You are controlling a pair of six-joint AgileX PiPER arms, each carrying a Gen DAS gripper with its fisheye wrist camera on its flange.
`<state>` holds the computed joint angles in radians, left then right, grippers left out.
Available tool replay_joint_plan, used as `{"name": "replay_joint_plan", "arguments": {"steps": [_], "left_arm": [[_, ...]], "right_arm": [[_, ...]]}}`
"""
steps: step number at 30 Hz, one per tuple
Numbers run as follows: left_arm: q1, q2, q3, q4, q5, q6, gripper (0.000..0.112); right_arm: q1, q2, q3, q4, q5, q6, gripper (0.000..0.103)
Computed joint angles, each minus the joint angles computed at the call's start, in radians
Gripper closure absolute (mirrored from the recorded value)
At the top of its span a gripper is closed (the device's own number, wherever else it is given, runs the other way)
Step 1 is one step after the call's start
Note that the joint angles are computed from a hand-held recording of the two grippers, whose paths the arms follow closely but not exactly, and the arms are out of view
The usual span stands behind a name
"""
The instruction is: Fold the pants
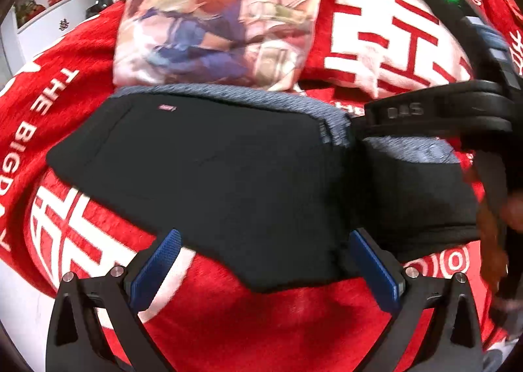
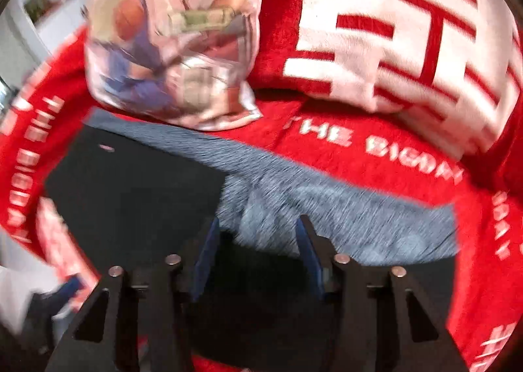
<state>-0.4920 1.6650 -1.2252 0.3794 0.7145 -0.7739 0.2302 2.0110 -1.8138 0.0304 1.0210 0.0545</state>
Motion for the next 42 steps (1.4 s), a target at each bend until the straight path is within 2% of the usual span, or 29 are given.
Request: {"name": "replay_joint_plan", "arguments": {"steps": [1, 2, 3, 6, 7, 9, 13, 15, 20, 22, 24, 29, 30, 31, 32, 33, 36, 42], "left_arm": [[0.002, -0.007, 0.017, 0.009, -0.004, -0.008, 0.009], [0.006, -0.015, 0.035, 0.010, -0.013, -0.010, 0.009], [0.014, -0.023, 0.052, -0.002, -0.024, -0.004, 0.009], [0.038, -0.040, 0.089, -0.047, -0.055, 0.014, 0.009], [0.041, -0.043, 0.095, -0.048, -0.059, 0.007, 0.009], [0.046, -0.044, 0.104, -0.052, -0.065, -0.003, 0.009], [0.055, -0.045, 0.107, -0.088, -0.055, 0.021, 0.009], [0.052, -0.059, 0.114, -0.071, -0.046, 0.014, 0.009], [0.061, -0.068, 0.117, -0.062, -0.022, 0.014, 0.009], [0.061, -0.069, 0.114, -0.060, -0.014, 0.007, 0.009], [0.057, -0.074, 0.115, -0.056, -0.009, 0.001, 0.009], [0.035, -0.091, 0.114, -0.033, 0.026, -0.010, 0.009], [0.034, -0.093, 0.114, -0.034, 0.033, -0.009, 0.009], [0.033, -0.095, 0.114, -0.035, 0.042, -0.007, 0.009], [0.032, -0.099, 0.115, -0.033, 0.050, -0.010, 0.009], [0.031, -0.102, 0.117, -0.030, 0.057, -0.015, 0.009], [0.034, -0.107, 0.121, -0.037, 0.073, -0.009, 0.009], [0.038, -0.124, 0.131, -0.039, 0.092, -0.015, 0.009]], "right_arm": [[0.016, 0.034, -0.043, -0.043, 0.037, 0.025, 0.063], [0.020, 0.054, -0.065, -0.046, 0.064, 0.035, 0.080], [0.014, 0.065, -0.071, -0.024, 0.081, 0.034, 0.083], [-0.006, 0.031, -0.008, 0.051, 0.031, 0.010, 0.087], [-0.023, 0.016, 0.015, 0.116, 0.020, -0.032, 0.095], [-0.029, 0.002, 0.034, 0.165, 0.011, -0.064, 0.096], [-0.022, 0.030, 0.015, 0.276, 0.045, -0.110, 0.096], [-0.005, 0.004, 0.049, 0.263, 0.013, -0.100, 0.096], [-0.023, -0.160, 0.199, 0.216, -0.080, -0.098, 0.095], [-0.044, -0.217, 0.258, 0.175, -0.111, -0.096, 0.091], [-0.072, -0.247, 0.305, 0.147, -0.117, -0.086, 0.083], [-0.111, -0.270, 0.446, 0.081, -0.157, -0.015, 0.079], [-0.109, -0.274, 0.481, 0.071, -0.173, -0.005, 0.079], [-0.097, -0.305, 0.542, 0.046, -0.230, 0.010, 0.077], [-0.077, -0.325, 0.570, 0.007, -0.260, 0.035, 0.072], [-0.059, -0.338, 0.583, -0.029, -0.268, 0.054, 0.067], [-0.020, -0.362, 0.604, -0.090, -0.278, 0.084, 0.061], [-0.044, -0.390, 0.626, -0.039, -0.281, 0.038, 0.054]]}}
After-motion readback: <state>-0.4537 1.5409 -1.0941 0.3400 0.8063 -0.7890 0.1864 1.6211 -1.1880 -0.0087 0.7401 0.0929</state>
